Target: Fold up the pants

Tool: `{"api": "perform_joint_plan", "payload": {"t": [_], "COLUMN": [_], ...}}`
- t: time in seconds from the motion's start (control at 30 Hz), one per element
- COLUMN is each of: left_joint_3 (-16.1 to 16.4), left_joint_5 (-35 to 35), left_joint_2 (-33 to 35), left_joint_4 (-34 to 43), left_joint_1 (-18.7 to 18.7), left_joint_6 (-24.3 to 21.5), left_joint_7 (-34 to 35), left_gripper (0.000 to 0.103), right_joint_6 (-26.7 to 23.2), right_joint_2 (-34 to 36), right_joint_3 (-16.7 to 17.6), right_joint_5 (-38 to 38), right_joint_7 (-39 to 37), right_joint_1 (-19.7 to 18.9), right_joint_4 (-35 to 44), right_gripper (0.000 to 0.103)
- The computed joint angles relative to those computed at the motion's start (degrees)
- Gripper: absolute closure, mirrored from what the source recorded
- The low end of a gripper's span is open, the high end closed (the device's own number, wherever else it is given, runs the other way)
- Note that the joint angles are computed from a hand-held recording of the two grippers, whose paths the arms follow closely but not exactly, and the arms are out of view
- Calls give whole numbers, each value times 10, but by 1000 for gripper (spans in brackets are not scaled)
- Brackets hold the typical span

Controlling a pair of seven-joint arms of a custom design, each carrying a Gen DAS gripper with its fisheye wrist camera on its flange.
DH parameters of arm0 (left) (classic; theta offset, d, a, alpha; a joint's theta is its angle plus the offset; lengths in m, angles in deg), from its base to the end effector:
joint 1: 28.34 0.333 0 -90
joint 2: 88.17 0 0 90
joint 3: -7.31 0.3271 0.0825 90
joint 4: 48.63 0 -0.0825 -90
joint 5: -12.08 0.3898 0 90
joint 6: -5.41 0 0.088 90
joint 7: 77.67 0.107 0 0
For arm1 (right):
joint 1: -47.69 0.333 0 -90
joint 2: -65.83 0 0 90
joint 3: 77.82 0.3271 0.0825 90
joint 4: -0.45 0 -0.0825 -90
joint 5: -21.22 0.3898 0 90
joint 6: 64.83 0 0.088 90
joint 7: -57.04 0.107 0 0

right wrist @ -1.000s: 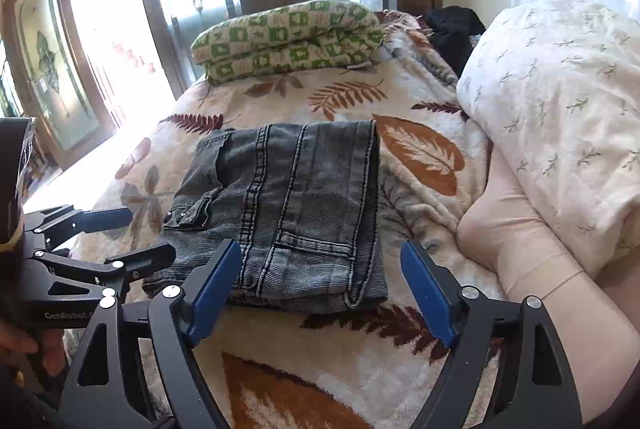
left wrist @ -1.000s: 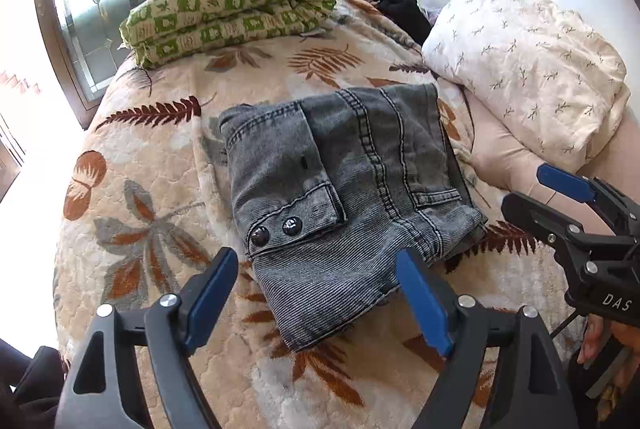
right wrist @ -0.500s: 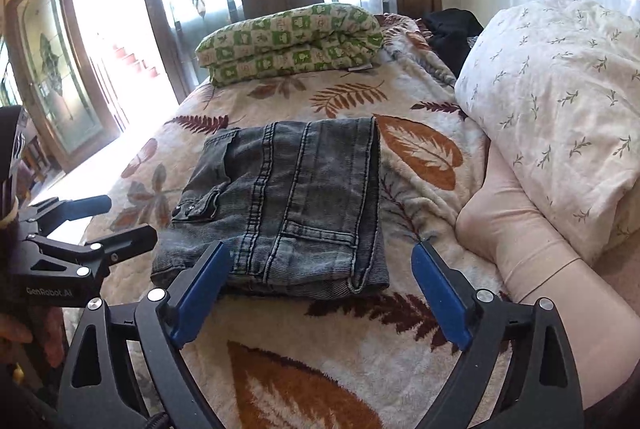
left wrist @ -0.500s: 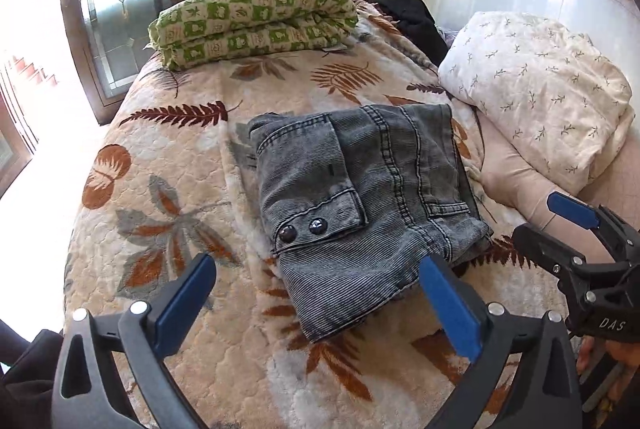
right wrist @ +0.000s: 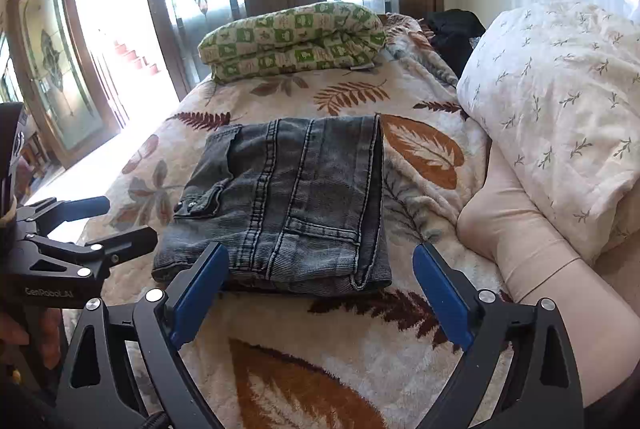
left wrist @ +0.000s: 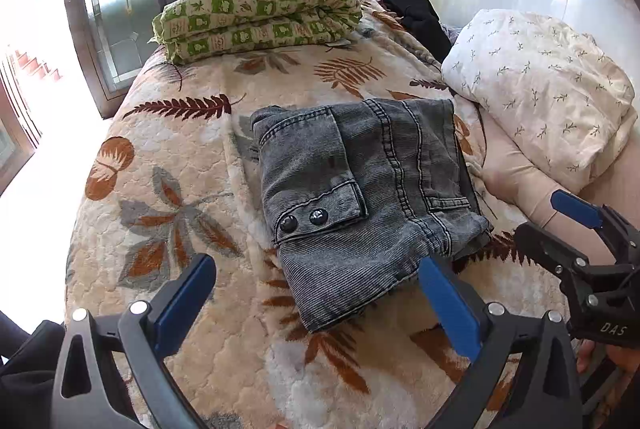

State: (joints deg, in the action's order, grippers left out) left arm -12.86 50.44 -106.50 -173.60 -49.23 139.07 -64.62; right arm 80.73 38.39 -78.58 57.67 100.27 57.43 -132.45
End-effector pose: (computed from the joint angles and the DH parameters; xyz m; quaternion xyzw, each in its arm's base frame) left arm 0.3760 -0.3377 0.5754 -0.7281 0.5643 -0.2748 0.2755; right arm 0.4515 0.0631 0.6094 -0.7985 0.4365 -0.1784 0.3742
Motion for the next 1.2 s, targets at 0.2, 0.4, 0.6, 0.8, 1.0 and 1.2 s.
{"api": "perform_joint_plan", "payload": {"t": [0.2, 0.4, 0.6, 0.8, 1.0, 1.2], "left_joint_3": [-6, -11, -10, -11, -6, 31], "left_joint_5": [2, 8, 6, 8, 2, -32], "left_joint_2": [-3, -5, -10, -12, -10, 1], "left_joint_4": [2, 6, 2, -1, -5, -19], "left_joint_1": [-3, -8, -10, -10, -12, 6], "left_joint_6": [-13, -27, -26, -27, -26, 30], "left_joint_7": [-2, -2, -7, -9, -5, 27], "left_gripper": [0, 0, 0, 0, 0, 0], "right_joint_6": [-8, -1, 8, 12, 6, -88], "right_joint_2": [-13, -15, -11, -8, -5, 104], "right_joint_3": [-4, -5, -7, -9, -11, -11], "right_joint_5": [-2, 4, 14, 24, 27, 12], "right_joint_7": [-12, -24, -32, -40, -39, 42], "right_joint_1": [-1, 2, 5, 8, 6, -10], "right_joint_4": [-11, -12, -12, -10, -5, 114], "right_gripper": [9, 9, 9, 9, 8, 7]}}
